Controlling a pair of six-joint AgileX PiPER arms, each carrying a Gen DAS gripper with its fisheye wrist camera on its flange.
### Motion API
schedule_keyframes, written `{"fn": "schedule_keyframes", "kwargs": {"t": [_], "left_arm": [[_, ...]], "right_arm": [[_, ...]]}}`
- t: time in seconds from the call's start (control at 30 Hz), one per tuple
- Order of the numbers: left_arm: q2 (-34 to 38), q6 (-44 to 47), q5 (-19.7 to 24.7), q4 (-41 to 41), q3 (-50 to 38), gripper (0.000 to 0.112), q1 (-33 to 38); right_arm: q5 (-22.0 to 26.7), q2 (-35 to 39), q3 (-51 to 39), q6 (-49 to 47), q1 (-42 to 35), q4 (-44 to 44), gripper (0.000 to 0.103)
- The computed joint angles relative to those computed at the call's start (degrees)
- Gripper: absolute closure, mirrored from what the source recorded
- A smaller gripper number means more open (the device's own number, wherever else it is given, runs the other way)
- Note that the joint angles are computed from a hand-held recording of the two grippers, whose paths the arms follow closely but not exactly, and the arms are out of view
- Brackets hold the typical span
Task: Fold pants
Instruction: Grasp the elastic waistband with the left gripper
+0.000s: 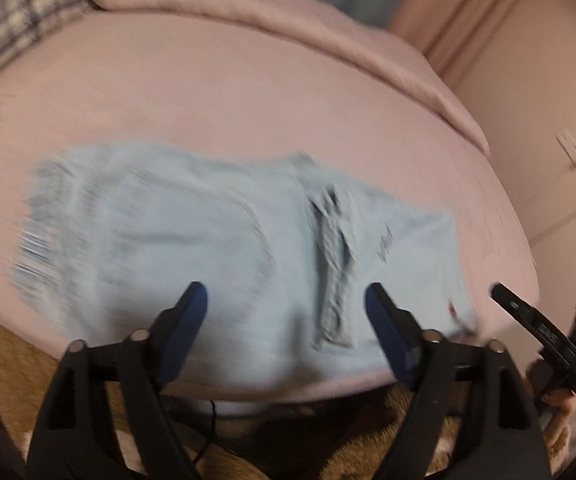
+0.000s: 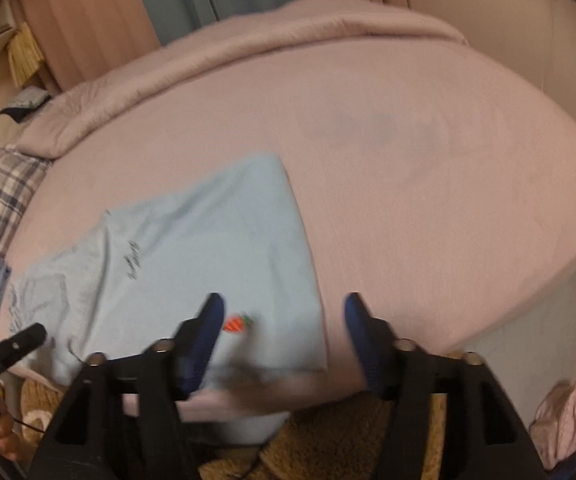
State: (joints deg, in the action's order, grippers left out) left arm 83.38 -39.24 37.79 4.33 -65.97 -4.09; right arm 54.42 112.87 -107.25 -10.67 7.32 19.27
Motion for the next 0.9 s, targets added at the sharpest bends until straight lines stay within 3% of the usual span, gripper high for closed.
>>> {"fn": "schedule_keyframes", "kwargs": {"t": [0.13, 0.3, 0.4, 0.57, 0.73, 0.9], "left_arm": [[-5.6, -7.8, -1.6, 7.1, 4.2, 0.016, 3.1], [-10.0, -10.0, -2.5, 6.9, 9.1, 0.015, 11.0], [-9.0, -12.5, -2.7, 8.3, 9.9, 0.016, 13.7], [-8.1, -8.7, -3.8, 3.5, 12.2, 0.016, 19.6], [-6.5, -4.4, -5.1, -1.5, 13.5, 0.017, 23.0], [-4.6, 4.9, -6.1, -13.1, 14.9, 0.029, 25.0]], "right_arm": [[-1.6, -0.1, -2.3, -2.8, 1.6, 2.4, 0.024], [-1.9, 1.8, -6.9, -5.1, 5.0, 3.6, 0.022], [-2.0, 2.9, -8.5, -5.5, 6.8, 4.3, 0.022], [-3.4, 3.2, -7.7, -5.3, 9.4, 4.1, 0.021], [-1.0, 4.6, -9.0, -4.2, 10.4, 3.5, 0.021], [0.2, 5.0, -8.7, -3.3, 10.0, 3.3, 0.021]]}}
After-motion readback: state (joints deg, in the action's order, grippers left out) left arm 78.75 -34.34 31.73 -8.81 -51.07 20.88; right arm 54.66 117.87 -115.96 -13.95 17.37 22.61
